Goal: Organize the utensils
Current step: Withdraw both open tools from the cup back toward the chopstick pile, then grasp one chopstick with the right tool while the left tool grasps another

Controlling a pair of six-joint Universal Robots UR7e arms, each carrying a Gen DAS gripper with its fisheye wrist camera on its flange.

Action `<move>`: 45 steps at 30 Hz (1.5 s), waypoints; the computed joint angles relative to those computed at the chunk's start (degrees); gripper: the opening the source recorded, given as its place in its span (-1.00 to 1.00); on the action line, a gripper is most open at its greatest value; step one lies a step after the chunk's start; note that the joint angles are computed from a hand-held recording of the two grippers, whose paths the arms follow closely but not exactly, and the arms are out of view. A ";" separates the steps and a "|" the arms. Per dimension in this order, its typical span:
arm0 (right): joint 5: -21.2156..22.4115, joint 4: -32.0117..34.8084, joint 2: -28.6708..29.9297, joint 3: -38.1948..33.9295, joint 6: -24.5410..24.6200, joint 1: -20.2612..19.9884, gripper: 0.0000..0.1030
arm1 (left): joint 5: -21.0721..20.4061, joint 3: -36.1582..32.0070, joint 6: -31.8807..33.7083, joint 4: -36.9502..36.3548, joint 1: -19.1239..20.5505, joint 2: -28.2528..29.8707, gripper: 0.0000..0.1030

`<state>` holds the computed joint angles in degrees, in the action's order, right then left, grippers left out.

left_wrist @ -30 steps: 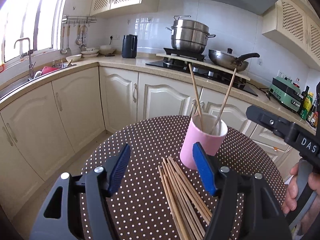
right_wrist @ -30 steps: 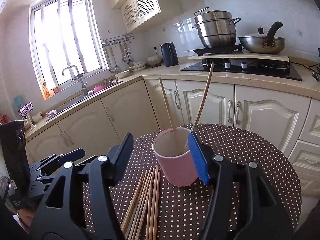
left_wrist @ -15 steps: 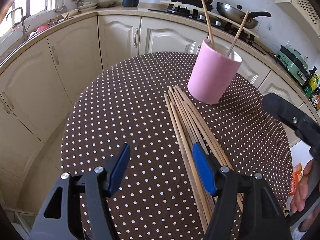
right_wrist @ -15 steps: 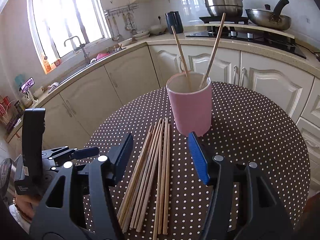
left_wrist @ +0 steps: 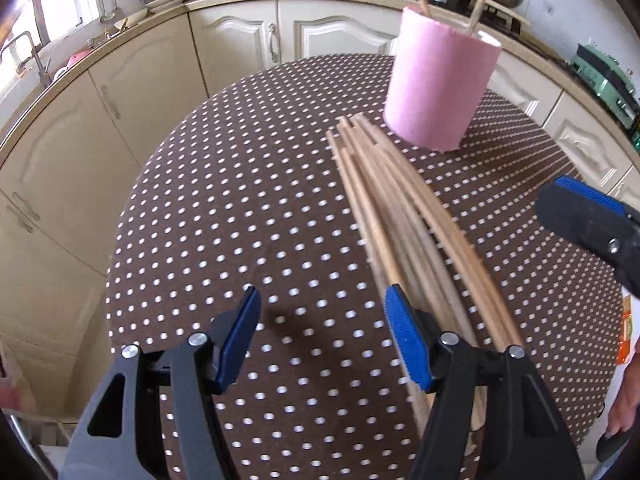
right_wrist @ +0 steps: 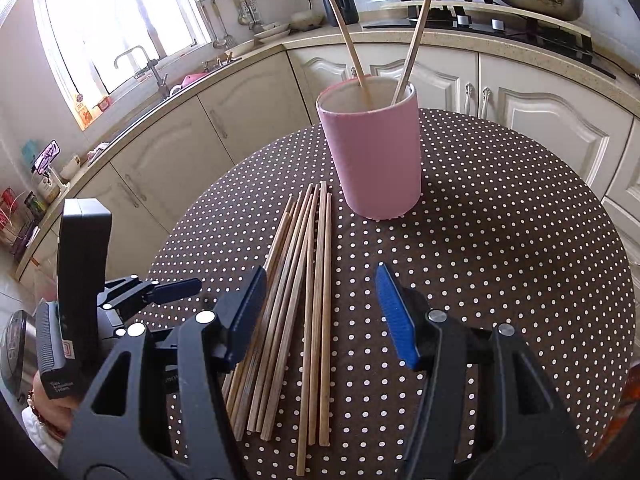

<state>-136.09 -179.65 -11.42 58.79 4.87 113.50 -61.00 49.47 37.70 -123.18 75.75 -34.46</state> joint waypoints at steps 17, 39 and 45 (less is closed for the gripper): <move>3.07 9.03 -0.13 -2.24 5.33 -2.34 0.11 | -2.58 -8.29 -3.42 7.54 0.29 3.71 0.24; 3.52 17.82 0.24 -6.97 6.80 -3.60 0.11 | 1.52 -16.81 -5.40 14.66 -0.69 8.51 0.26; 2.76 19.72 0.68 -8.49 7.14 -4.02 0.11 | 1.66 -19.93 -5.39 17.12 -0.55 9.92 0.25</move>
